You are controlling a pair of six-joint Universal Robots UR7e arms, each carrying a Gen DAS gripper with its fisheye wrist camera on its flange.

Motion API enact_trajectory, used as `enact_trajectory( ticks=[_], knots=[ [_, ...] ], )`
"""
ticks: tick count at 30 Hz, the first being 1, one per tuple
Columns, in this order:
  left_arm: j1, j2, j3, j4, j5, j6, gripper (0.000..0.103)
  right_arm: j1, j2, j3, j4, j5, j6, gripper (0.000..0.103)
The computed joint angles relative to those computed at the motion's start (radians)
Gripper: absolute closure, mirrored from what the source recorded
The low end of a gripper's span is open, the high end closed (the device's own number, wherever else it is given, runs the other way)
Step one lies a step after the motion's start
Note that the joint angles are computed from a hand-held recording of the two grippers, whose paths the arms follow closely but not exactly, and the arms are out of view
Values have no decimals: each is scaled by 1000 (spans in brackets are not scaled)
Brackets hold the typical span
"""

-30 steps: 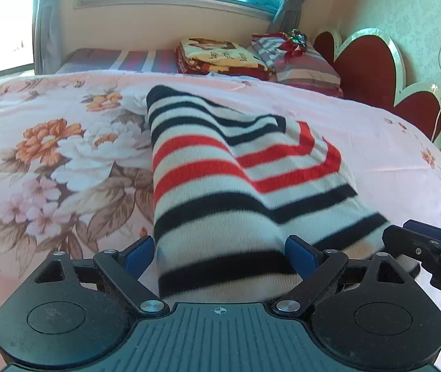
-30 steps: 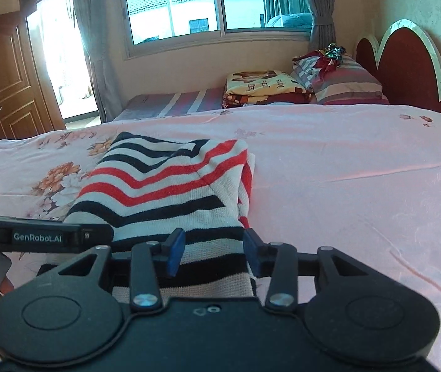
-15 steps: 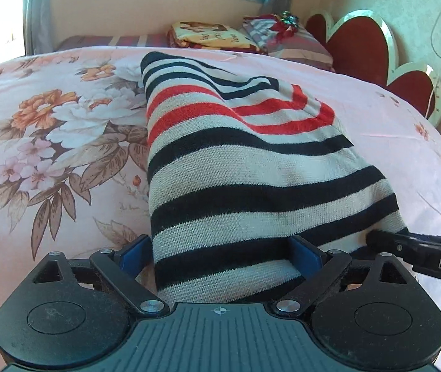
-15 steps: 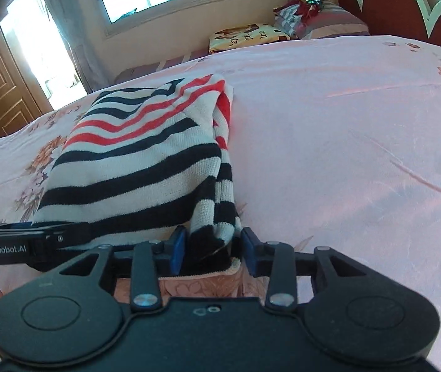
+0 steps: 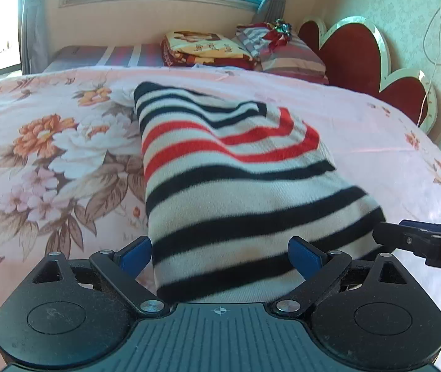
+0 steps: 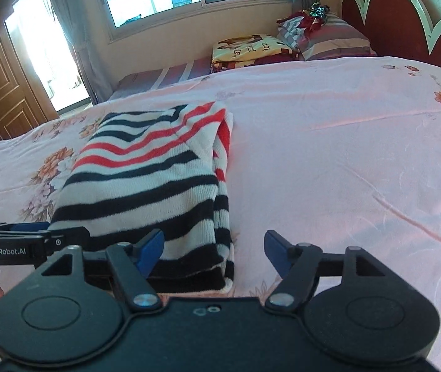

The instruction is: Fold small clothes

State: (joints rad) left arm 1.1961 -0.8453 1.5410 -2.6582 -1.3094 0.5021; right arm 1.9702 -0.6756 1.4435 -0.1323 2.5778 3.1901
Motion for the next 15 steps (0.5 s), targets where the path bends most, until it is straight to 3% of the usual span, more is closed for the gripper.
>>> enact_trajectory(
  ticks=[8, 15],
  knots=[
    [-6, 61, -118, 46, 10, -78, 9, -49, -21, -50, 58, -112, 36, 16],
    [16, 143, -252, 149, 13, -144, 9, -97, 1, -144, 148, -191, 22, 15]
  ],
)
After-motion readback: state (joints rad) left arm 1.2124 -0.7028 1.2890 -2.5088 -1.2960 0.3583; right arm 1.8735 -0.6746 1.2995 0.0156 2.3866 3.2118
